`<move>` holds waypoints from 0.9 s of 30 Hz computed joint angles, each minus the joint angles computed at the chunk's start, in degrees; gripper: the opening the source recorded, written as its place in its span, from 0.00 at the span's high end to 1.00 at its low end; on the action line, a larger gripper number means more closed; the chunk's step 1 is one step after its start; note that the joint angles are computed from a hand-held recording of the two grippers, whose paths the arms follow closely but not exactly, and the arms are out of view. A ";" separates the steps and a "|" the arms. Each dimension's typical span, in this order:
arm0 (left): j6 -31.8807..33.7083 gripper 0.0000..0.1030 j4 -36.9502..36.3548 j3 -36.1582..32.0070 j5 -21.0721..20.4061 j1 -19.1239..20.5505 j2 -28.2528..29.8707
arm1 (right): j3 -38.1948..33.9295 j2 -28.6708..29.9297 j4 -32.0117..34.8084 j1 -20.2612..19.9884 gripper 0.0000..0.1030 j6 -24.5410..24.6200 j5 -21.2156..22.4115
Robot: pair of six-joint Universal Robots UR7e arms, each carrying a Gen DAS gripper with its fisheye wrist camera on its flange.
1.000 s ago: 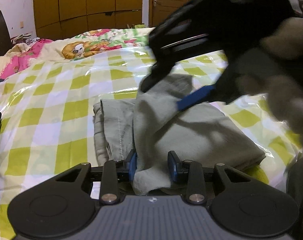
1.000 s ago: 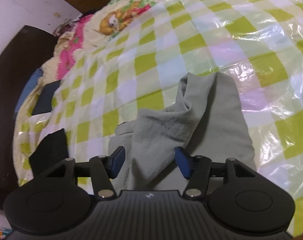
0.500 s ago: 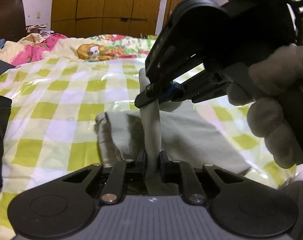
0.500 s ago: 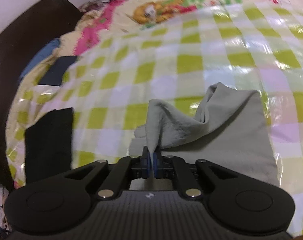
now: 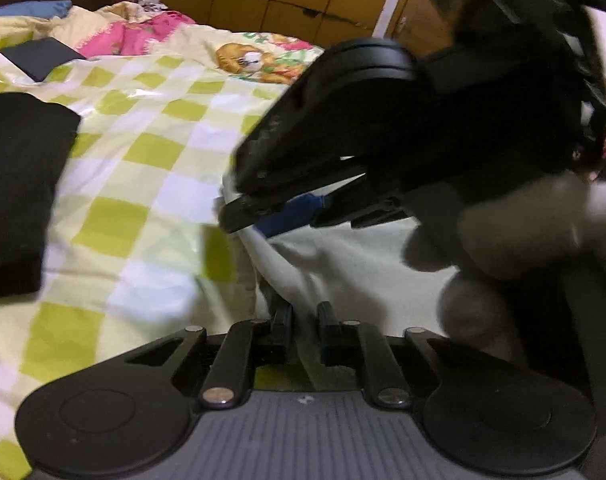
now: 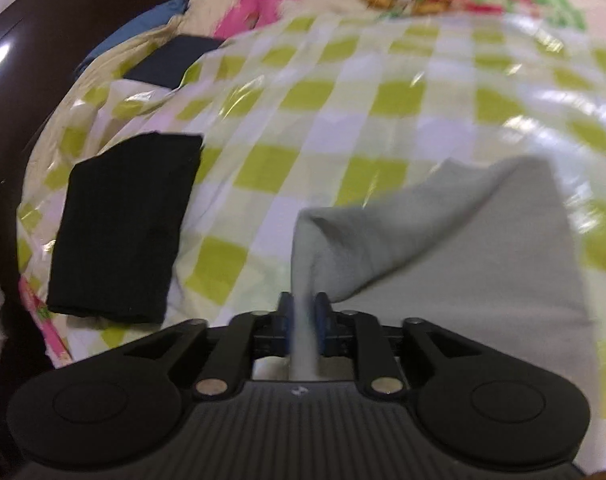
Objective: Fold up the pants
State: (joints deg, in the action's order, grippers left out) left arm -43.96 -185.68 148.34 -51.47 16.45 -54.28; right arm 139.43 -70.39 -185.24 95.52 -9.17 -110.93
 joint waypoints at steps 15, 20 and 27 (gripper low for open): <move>-5.97 0.64 19.14 -1.19 9.34 -4.57 -6.25 | 8.40 -17.70 -5.52 -4.97 0.54 -8.45 0.17; 5.67 0.51 11.23 -4.59 7.41 -0.48 -2.72 | 12.82 -24.41 -4.73 -10.41 0.48 -10.33 2.02; 16.44 0.51 10.19 -12.57 5.21 7.43 2.30 | 17.77 -34.46 -0.36 -20.09 0.46 -12.78 11.08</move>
State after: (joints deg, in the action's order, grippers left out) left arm -27.52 -175.49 135.77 -46.26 23.88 -51.98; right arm 157.19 -104.85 -185.60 75.43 -21.95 -99.85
